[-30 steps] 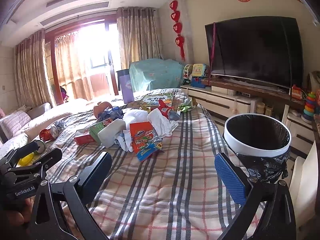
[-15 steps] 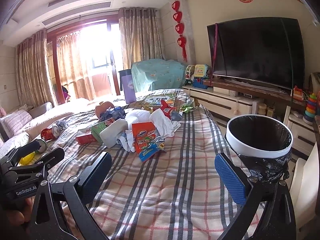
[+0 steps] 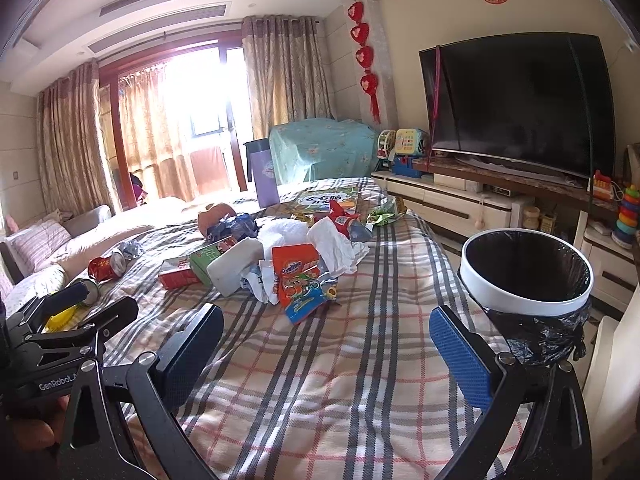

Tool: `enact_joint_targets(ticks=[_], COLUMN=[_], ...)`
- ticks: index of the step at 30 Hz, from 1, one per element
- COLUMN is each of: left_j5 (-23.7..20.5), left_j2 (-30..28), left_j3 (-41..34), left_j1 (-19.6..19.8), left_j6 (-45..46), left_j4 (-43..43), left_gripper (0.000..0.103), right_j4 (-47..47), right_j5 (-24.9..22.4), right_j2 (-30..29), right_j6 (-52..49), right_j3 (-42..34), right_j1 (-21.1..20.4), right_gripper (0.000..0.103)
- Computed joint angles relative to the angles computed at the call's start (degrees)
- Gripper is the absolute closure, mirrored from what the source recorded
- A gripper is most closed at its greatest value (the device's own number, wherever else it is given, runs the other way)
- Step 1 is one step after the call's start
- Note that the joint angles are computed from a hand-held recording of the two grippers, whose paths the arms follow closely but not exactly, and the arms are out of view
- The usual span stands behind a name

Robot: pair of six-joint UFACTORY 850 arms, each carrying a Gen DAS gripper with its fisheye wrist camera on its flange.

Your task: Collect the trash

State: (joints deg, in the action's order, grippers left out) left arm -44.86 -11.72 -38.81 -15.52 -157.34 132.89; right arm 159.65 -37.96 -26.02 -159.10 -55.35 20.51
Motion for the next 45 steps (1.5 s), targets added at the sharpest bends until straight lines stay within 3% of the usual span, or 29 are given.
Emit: enact_joint_targets(ticks=[21,30,40,45], left_j5=[1.26,5.76,11.92,15.42], left_j2=[-0.99,-3.22,-7.55,-10.21], left_j3=[-0.48,-3.63,-9.99,-13.66], left_j1=[0.82,3.25,6.73,8.18], left_j6=[-1.04,0.70,3.99,6.02], left_j4=[1.22,1.93,4.17,4.87], left_gripper=[0.000,0.000,0.004,0.010], right_j4=[-2.72,-7.45,-20.49,-28.07], right_j5=[0.32,5.20,11.01,13.23], right_j2=[-0.96,-3.46,-7.98,-10.55], right_j6=[3.76,9.11,21.73,29.45], right_j3=[-0.65,-4.91,-12.44,-16.66], right_j1=[-0.52,-0.95,-1.26,-1.10], right_gripper=[0.000,0.000,0.001,0.014])
